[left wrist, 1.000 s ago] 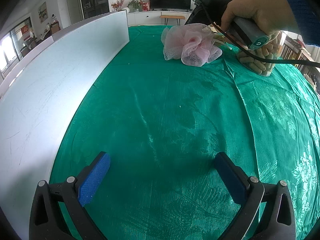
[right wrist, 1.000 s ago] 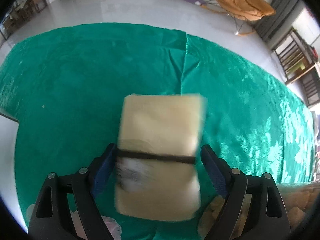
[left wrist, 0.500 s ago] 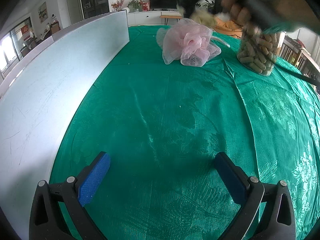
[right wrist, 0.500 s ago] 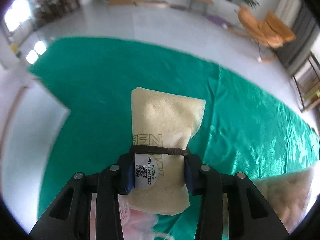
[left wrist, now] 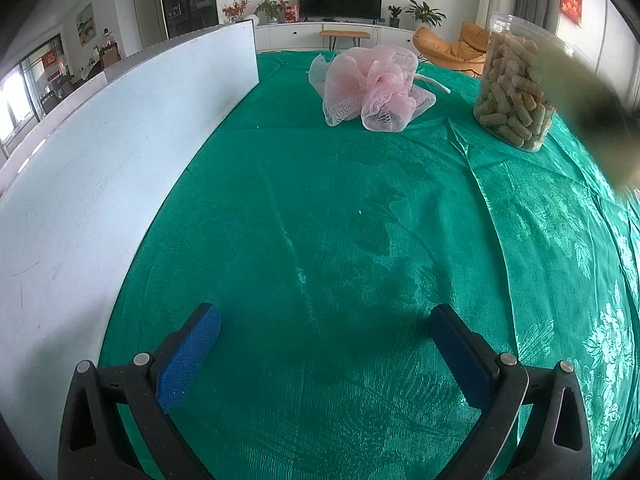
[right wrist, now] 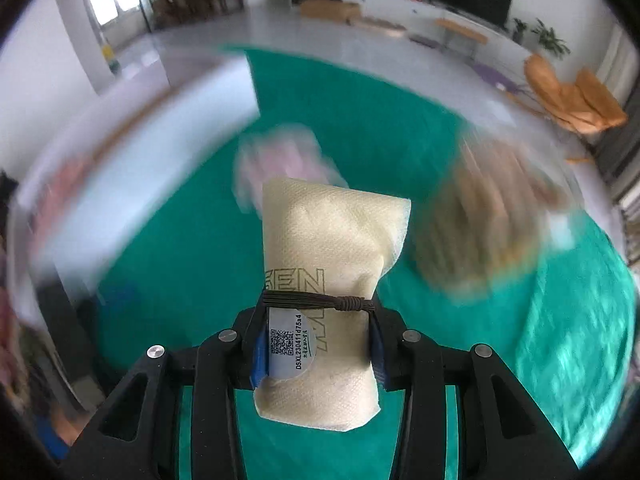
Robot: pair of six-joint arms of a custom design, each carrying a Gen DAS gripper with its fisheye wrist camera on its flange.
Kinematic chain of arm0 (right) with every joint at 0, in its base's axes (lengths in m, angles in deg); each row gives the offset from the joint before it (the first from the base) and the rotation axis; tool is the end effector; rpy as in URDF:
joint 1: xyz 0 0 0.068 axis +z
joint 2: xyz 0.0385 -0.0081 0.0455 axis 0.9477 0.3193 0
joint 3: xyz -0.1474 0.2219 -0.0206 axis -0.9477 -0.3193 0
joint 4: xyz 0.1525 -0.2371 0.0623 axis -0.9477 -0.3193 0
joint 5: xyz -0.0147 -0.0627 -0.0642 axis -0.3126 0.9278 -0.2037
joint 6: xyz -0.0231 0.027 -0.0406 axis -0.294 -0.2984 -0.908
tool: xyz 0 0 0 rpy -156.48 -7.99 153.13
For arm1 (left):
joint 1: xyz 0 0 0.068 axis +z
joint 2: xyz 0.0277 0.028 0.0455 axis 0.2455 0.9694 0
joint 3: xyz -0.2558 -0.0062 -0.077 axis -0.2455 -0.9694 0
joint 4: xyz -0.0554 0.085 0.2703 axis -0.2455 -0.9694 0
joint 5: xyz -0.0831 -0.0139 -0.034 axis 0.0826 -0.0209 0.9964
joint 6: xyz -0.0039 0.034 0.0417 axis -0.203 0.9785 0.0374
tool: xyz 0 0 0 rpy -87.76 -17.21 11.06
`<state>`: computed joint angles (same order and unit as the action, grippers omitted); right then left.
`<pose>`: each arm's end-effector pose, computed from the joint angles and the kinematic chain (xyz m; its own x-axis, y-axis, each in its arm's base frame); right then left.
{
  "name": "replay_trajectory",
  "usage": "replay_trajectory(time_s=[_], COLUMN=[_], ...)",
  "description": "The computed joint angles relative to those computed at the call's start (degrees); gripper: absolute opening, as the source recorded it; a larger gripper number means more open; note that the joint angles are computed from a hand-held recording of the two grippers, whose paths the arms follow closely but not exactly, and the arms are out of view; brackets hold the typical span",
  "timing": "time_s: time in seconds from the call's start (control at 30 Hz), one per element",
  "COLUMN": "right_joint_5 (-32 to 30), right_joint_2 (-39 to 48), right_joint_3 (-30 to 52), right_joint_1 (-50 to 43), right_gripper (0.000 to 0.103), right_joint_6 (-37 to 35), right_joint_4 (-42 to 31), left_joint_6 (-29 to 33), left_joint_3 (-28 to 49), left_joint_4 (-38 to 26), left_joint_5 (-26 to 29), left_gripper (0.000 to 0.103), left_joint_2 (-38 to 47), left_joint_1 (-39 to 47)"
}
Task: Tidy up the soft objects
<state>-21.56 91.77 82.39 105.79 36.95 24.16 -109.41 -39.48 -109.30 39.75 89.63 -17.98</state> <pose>0.2775 0.1897 0.2902 -0.6110 -0.6605 -0.4364 -0.6986 0.7092 -0.0952 0.2159 -0.1186 0.1517 -0.7867 -0.2120 -0.5797 -0.2476 0.9687 -0.0182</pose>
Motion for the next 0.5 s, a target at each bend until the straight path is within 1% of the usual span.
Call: replay_trajectory(time_s=[0.07, 0.1, 0.17, 0.23, 0.27, 0.3, 0.33, 0.4, 0.5], right_joint_5=[1.4, 0.3, -0.9, -2.5, -3.7, -6.0, -7.7, -9.4, -7.4], right_joint_2=[-6.4, -6.9, -10.7, -15.0, -16.0, -17.7, -18.6, -18.8, -23.4], right_joint_3=[-9.1, -11.5, -17.6, -23.6, -25.1, -27.3, -29.0, -31.7, -37.6], right_joint_1=[-1.9, -5.1, -8.8, -12.9, -14.2, -16.1, -17.9, -20.1, -19.3], right_gripper=[0.042, 0.043, 0.044, 0.055, 0.069, 0.075, 0.075, 0.075, 0.075], right_joint_6=[-1.0, -2.5, -3.3, -4.7, -4.6, -4.7, -4.7, -5.2, -5.1], right_joint_4=[0.0, 1.7, 3.5, 7.7, 9.3, 10.9, 12.3, 15.2, 20.1], left_joint_6=[0.0, 0.0, 0.0, 0.0, 0.0, 0.0, 0.0, 0.0, 0.0], left_joint_3=[0.0, 0.0, 0.0, 0.1, 0.0, 0.0, 0.0, 0.0, 0.0], left_joint_4=[0.0, 0.0, 0.0, 0.1, 0.0, 0.0, 0.0, 0.1, 0.1], left_joint_5=[0.0, 0.0, 0.0, 0.0, 0.0, 0.0, 0.0, 0.0, 0.0], left_gripper=[0.103, 0.103, 0.103, 0.103, 0.103, 0.103, 0.103, 0.103, 0.103], left_joint_2=[-0.1, 0.0, 0.0, 0.1, 0.0, 0.0, 0.0, 0.1, 0.1], left_joint_1=[0.0, 0.0, 0.0, 0.0, 0.0, 0.0, 0.0, 0.0, 0.0])
